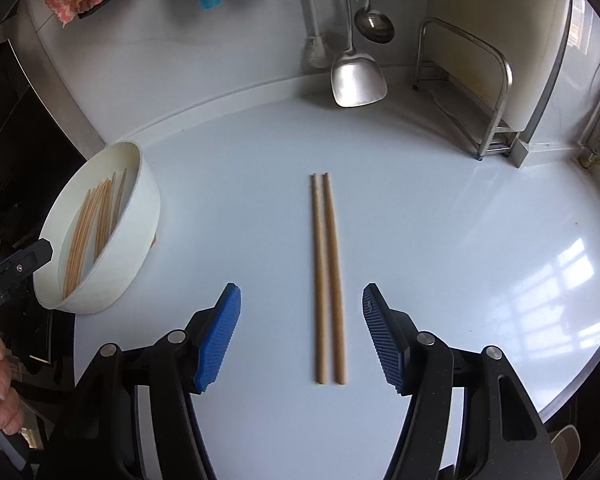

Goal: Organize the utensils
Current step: 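Move both open tools back to the last chopsticks on the counter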

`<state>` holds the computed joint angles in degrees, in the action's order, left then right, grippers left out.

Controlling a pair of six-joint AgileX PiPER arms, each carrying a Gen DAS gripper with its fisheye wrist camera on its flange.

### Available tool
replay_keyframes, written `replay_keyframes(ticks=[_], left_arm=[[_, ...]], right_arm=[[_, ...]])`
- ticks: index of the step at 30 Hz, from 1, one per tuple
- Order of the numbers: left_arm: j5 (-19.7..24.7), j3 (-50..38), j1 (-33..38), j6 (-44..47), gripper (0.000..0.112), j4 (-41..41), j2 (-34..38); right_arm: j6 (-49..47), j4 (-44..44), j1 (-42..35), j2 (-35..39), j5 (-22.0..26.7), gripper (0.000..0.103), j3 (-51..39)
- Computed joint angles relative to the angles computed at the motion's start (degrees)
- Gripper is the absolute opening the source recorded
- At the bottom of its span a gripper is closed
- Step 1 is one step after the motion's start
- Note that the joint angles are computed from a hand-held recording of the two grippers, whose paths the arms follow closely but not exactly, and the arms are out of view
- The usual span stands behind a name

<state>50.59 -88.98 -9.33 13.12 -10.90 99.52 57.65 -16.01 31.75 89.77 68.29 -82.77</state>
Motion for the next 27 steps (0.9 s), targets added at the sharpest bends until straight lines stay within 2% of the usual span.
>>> replay_keyframes(ticks=[7,10,13,16,19,23,25,27], left_arm=[[-2.08,5.81,-12.72,-21.74,0.094,15.80,-4.61],[0.46,5.52,-18.31,-31.69,0.094,24.01,-4.20],[2.39,5.25,-21.82,-37.76,0.094,27.85,-3.73],[4.82,4.15,-24.12,-40.03,0.094,29.52,-2.46],[4.64,4.45,-25.10,-40.62,0.096,30.08,-2.07],[0.61,6.53,-24.64,-39.55,0.097,30.21,-0.95],[-0.29,6.48,-24.08,-38.26,0.097,29.11,0.44],[-3.13,7.61,-23.20,-37.63,0.097,28.00,0.91]], right_arm=[[-12.77,4.50,-7.40,-8.59,-6.52,0.063,10.59],[-20.69,9.05,-12.10,-10.67,-10.93,0.063,14.52],[-28.94,14.43,-16.73,-11.16,-14.05,0.063,17.19],[-33.07,17.98,-19.47,-10.17,-14.88,0.063,17.83],[-33.66,18.41,-19.66,-9.21,-16.32,0.063,18.22],[-30.67,15.40,-18.21,-7.50,-20.19,0.063,19.78],[-27.12,13.04,-17.32,-5.69,-20.66,0.063,19.71],[-25.28,11.96,-16.61,-3.93,-22.36,0.063,20.20]])
